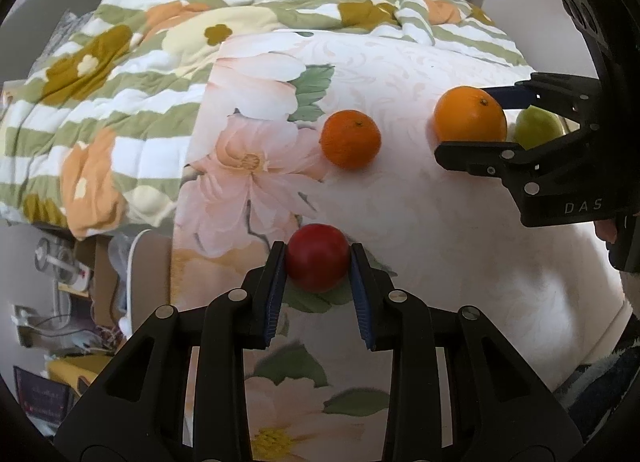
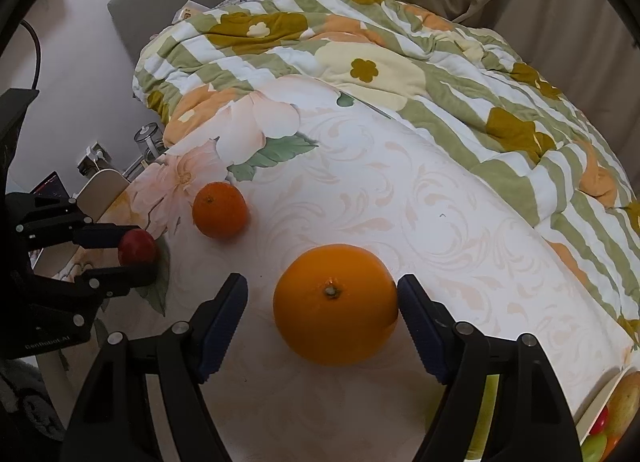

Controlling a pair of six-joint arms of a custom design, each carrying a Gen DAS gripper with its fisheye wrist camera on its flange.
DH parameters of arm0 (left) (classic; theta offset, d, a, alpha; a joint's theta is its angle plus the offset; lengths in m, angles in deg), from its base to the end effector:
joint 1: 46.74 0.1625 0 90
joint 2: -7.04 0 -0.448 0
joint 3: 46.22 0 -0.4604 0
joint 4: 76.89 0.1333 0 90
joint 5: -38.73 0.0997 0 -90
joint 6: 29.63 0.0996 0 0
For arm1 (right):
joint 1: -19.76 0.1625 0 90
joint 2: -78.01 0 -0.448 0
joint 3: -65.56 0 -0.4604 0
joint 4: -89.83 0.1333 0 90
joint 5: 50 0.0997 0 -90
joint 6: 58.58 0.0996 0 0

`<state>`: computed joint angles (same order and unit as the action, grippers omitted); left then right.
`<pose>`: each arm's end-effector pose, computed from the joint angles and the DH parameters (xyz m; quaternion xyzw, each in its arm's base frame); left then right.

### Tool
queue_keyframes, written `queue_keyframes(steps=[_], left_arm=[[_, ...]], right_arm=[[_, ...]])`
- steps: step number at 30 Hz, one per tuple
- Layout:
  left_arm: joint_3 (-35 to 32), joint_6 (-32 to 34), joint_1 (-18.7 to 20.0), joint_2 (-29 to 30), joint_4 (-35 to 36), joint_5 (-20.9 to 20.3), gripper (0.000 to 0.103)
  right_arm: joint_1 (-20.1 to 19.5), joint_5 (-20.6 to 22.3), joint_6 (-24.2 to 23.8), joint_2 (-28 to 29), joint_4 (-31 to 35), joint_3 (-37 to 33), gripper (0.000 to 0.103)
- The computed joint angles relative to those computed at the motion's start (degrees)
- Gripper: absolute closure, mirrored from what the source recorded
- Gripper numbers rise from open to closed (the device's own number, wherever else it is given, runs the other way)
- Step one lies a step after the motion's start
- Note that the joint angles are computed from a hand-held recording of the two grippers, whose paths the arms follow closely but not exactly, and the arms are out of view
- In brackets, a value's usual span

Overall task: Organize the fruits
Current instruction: 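Grasp the second red tomato with the left tool while the right tool grasps the big orange, then carry the tomato and big orange over the plate with both tools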

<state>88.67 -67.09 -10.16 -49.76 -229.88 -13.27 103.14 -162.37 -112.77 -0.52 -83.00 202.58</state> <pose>-0.2182 -0.4043 -0.0149 0.1725 0.9223 -0.1428 0.3150 0.0419 -0.4665 0.1662 0.3493 -0.8940 0.0824 0.2682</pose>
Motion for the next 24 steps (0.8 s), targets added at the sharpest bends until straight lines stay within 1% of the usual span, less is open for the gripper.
queue_keyframes(steps=[2,4,5,9,12,16,20,24], left_arm=[[0.0,-0.1,0.0,-0.1,0.3,0.0,0.065],[0.0,-0.1,-0.1,-0.2,0.4,0.1,0.065],[0.1,-0.1,-0.1,-0.2,0.3,0.1,0.065],[-0.1,-0.8,-0.6,-0.7,1.3,0.7,0.065],[-0.5,-1.8,-1.7,-1.3,2.8,1.6,0.065],[-1.0,-2.9,-3.4,-2.3,4.6,2.9,0.065],[-1.9,-2.3,-4.9,-3.1,5.2,4.2,0.065],[-3.0,-0.4,-5.9,-3.4,4.4,5.3,0.065]], right_arm=[[-0.1,-0.4,-0.4,0.3,-0.9,0.2,0.034],[0.1,-1.9,-1.6,1.4,-3.3,0.4,0.045],[0.2,-2.5,-2.0,1.6,-4.1,0.5,0.047],[-0.2,-1.5,0.7,0.1,-0.6,0.0,0.048],[-0.1,-0.1,1.0,-1.6,0.5,0.5,0.048],[0.5,2.2,2.8,-4.8,2.1,1.1,0.048],[1.6,3.5,4.5,-8.0,2.5,1.7,0.048],[2.7,3.6,6.2,-12.1,2.8,2.7,0.048]])
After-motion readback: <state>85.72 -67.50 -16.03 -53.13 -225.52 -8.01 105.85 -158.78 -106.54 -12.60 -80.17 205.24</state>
